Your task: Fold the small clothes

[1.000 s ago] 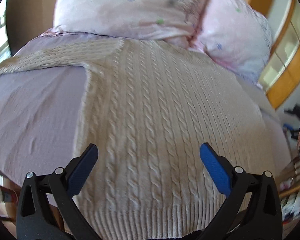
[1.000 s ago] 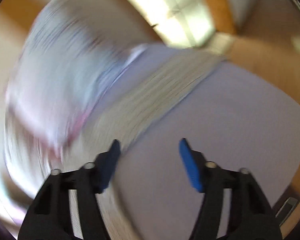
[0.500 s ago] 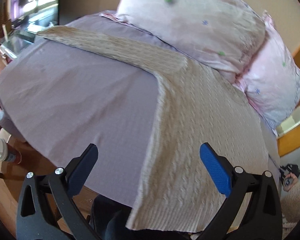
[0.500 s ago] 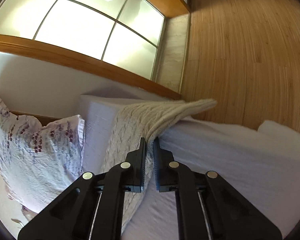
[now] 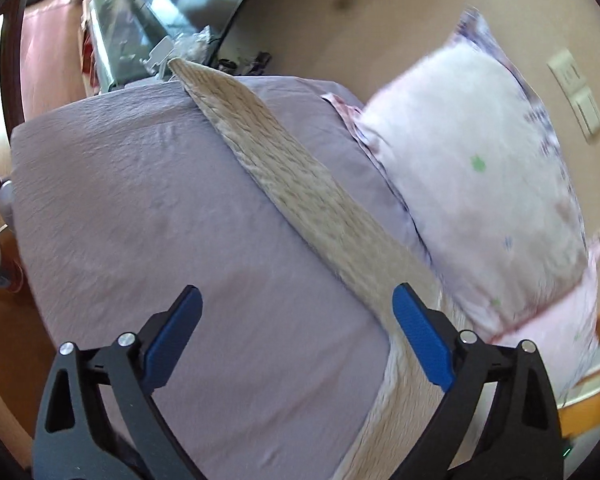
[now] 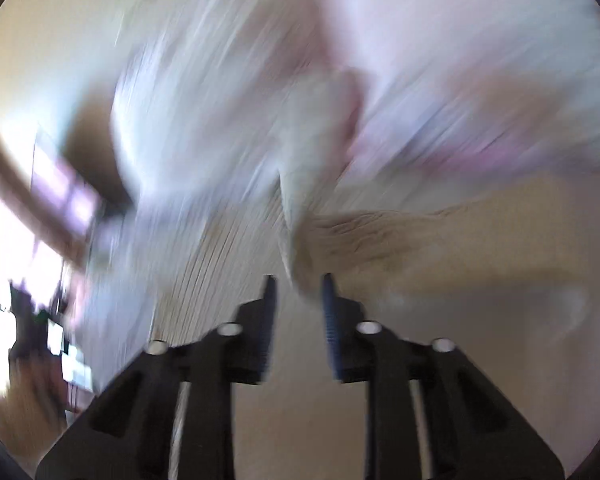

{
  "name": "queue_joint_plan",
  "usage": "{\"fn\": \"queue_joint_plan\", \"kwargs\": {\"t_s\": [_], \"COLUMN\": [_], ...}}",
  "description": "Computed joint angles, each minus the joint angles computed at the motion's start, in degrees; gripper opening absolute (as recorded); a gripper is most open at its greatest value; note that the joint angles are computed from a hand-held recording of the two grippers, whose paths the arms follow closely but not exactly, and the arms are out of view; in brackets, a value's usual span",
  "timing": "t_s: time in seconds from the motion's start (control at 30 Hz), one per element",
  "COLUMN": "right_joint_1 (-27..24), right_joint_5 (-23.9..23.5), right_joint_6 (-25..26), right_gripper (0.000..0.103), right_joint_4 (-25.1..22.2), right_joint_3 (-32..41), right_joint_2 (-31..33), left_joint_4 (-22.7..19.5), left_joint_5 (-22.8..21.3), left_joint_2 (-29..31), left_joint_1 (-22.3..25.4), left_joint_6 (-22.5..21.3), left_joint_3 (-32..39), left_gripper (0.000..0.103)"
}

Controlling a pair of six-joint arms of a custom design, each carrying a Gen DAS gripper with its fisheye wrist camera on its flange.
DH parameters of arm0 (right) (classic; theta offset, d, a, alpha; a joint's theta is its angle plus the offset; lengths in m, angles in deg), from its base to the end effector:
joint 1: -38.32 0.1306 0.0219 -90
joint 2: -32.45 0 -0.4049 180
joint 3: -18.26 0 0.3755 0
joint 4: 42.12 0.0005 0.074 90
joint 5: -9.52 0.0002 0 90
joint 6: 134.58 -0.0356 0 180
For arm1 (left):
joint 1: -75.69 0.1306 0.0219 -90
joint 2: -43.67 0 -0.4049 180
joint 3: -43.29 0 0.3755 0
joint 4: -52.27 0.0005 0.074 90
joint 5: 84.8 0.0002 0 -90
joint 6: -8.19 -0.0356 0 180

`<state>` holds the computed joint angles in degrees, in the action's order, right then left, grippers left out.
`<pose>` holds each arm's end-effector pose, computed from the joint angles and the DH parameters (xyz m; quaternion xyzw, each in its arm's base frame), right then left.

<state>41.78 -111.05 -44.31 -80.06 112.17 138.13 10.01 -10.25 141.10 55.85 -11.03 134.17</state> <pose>0.5644 0.0518 0.3639 -0.1202 0.9022 0.2566 0.3252 0.4908 -0.1675 0.4076 -0.4416 0.8171 -0.1593 0.3346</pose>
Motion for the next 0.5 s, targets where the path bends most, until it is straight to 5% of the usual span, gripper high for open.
{"fn": "queue_joint_plan", "kwargs": {"t_s": [0.07,0.17,0.5], "right_joint_1": [1.61,1.33,-0.25], "right_joint_5": [0.45,3.63,13.49], "right_joint_6": [-1.07,-1.65,-10.47], "right_gripper": [0.032,0.054,0.061], "right_joint_4": [-0.15,-1.85,-4.44], "right_joint_3": [-2.91,-5.24,-6.73], "right_joint_2": [-1.11,-2.35,-3.63], "left_joint_4": [1.41,3.44,12.4], "left_joint_5": [2.01,4.92,11.5], "left_joint_2": [0.8,2.85,5.65], "left_joint_1": [2.38,6.57,16.54], "left_joint_6": [-0.4,-1.67,3.31], "left_joint_3": [0.0,0.68,-1.06], "left_gripper": [0.093,0.093,0.087]}}
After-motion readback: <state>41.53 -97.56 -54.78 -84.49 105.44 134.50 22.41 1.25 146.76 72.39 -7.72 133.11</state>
